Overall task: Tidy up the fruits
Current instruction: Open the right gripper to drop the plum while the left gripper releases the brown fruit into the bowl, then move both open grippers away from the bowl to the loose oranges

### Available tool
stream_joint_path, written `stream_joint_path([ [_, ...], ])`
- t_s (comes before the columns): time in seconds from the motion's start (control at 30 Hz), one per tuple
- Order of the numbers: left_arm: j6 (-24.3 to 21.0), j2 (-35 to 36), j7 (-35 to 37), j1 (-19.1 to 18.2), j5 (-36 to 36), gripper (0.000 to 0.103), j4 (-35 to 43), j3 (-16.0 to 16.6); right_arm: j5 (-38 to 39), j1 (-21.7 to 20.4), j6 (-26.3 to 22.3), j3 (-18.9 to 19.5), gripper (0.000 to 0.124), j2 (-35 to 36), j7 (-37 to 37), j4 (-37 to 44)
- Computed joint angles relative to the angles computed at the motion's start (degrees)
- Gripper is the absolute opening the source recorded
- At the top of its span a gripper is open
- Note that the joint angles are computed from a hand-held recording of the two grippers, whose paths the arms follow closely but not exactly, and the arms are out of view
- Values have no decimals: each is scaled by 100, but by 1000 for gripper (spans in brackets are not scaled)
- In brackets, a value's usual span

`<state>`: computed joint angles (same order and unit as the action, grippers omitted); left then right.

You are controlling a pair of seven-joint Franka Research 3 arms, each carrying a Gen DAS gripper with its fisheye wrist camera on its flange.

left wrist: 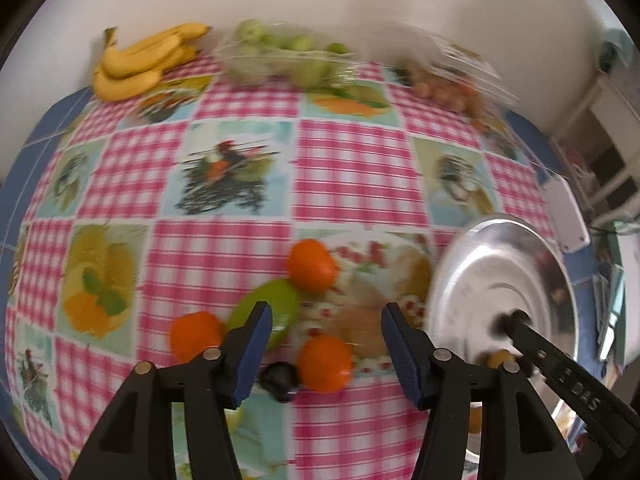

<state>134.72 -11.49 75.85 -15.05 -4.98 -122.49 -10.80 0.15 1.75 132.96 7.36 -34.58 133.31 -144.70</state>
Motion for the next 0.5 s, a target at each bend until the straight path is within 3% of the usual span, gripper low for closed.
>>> stream_joint_path([
  [0.17, -167, -4, -197, 137, 154, 69, 1, 48, -83, 9, -167, 59, 55, 55, 30, 97],
  [0.4, -246, -58, -270, 212, 150, 79, -7, 89, -281, 84, -508, 112, 56, 253, 39, 316],
  [0.5, -234, -88, -259, 224, 136, 84, -16, 105, -343, 114, -484, 113, 70, 228, 68, 317],
])
